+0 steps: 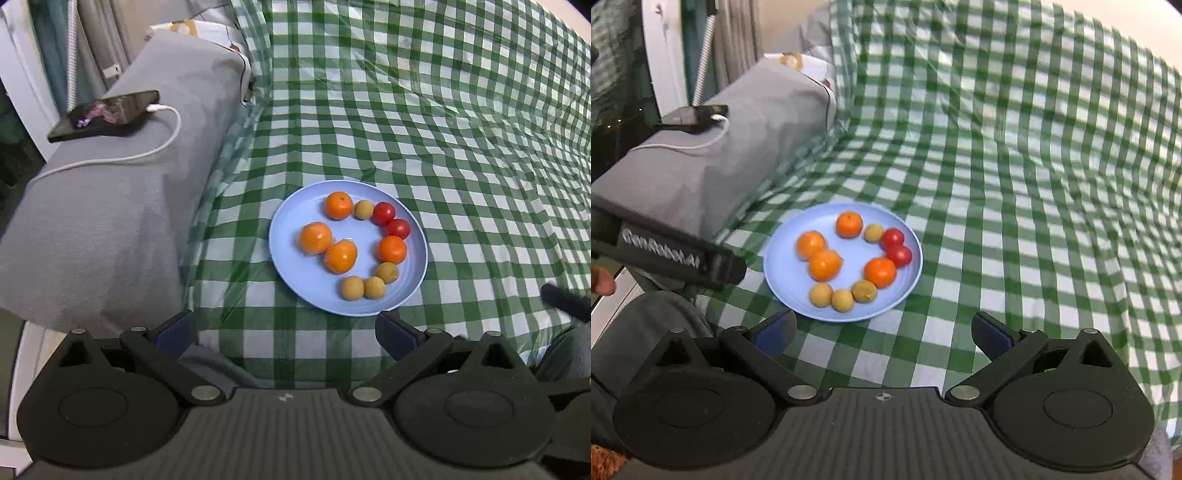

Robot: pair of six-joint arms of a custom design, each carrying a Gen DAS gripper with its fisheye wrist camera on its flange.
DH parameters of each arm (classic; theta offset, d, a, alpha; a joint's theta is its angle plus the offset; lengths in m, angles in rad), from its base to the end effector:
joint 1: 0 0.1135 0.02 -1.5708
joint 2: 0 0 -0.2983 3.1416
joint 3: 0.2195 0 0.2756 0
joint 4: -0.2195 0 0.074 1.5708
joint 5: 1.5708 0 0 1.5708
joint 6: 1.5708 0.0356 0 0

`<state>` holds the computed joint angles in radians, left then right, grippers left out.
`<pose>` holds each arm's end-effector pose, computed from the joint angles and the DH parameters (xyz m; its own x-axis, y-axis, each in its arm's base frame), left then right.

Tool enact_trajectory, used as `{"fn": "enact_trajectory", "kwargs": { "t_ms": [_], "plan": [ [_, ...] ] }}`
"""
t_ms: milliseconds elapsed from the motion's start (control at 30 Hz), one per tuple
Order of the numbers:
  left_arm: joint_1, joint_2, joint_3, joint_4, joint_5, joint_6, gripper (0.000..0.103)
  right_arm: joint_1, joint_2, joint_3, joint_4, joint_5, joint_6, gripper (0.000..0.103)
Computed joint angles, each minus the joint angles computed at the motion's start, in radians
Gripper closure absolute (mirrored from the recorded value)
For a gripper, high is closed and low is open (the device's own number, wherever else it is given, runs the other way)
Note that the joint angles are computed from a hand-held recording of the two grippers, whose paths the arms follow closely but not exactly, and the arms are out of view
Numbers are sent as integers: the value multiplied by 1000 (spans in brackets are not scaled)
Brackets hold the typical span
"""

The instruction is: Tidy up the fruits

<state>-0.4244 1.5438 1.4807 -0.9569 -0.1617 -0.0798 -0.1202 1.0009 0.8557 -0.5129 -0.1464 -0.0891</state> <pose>0.3134 -0.1353 0.3616 -0.8003 0.2753 -0.5326 0.2667 0.9591 0.0950 0.2193 -0.0213 0.3183 -0.6052 -0.0156 -0.7960 -0.0500 0.9986 0.0185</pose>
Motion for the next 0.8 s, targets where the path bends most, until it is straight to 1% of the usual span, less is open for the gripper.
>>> {"fn": "enact_trajectory", "kwargs": {
  "t_ms": [100,267,500,800],
  "plan": [
    [-7,-42,-31,8,-29,2,0,22,-55,-20,2,29,-5,1],
    [-16,-90,-63,15,-54,7,0,10,-87,-24,-19,26,-7,1],
    [-19,-120,-76,6,-63,11,0,21,-130,-37,-22,37,-6,1],
    [-18,-131,-80,-1,-64,16,0,46,-153,-46,-19,76,22,1]
  ]
}}
